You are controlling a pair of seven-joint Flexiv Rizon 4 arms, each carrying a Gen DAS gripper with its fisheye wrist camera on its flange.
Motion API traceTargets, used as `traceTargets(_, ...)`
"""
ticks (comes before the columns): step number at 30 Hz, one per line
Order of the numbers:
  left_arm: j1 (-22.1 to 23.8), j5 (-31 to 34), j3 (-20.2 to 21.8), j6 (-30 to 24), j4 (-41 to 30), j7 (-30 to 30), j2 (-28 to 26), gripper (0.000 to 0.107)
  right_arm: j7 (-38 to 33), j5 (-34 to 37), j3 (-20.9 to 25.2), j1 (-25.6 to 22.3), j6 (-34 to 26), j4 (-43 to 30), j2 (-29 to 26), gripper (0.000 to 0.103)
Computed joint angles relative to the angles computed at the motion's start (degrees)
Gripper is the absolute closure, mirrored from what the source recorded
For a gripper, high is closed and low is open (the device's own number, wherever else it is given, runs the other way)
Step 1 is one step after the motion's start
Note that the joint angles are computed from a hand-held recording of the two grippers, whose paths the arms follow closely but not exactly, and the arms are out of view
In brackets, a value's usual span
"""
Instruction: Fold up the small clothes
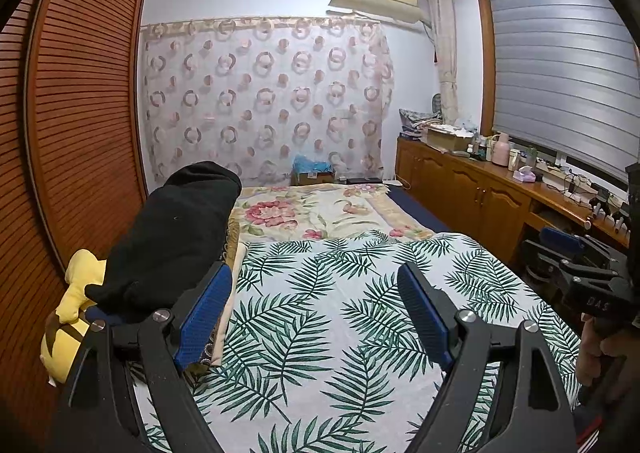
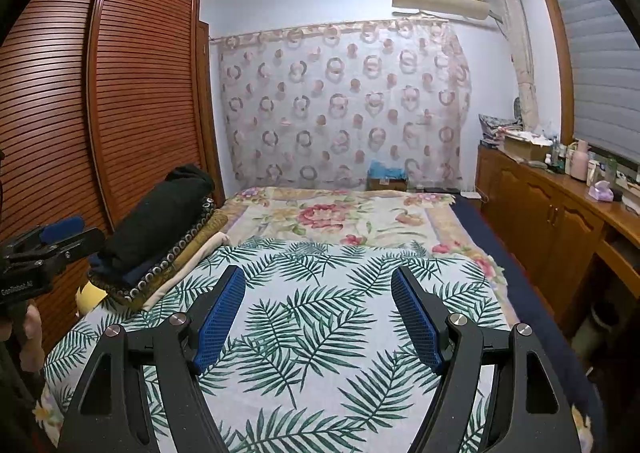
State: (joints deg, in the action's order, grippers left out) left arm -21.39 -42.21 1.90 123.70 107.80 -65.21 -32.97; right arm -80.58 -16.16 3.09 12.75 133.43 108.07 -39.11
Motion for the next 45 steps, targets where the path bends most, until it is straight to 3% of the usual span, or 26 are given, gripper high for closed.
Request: traceTargets(45, 0.3, 0.7, -0.2, 0.1, 0.1, -0.5, 0.0, 0.022, 1.0, -3.5, 0.2, -2.8, 1.3, 0.0, -0.5, 0.026)
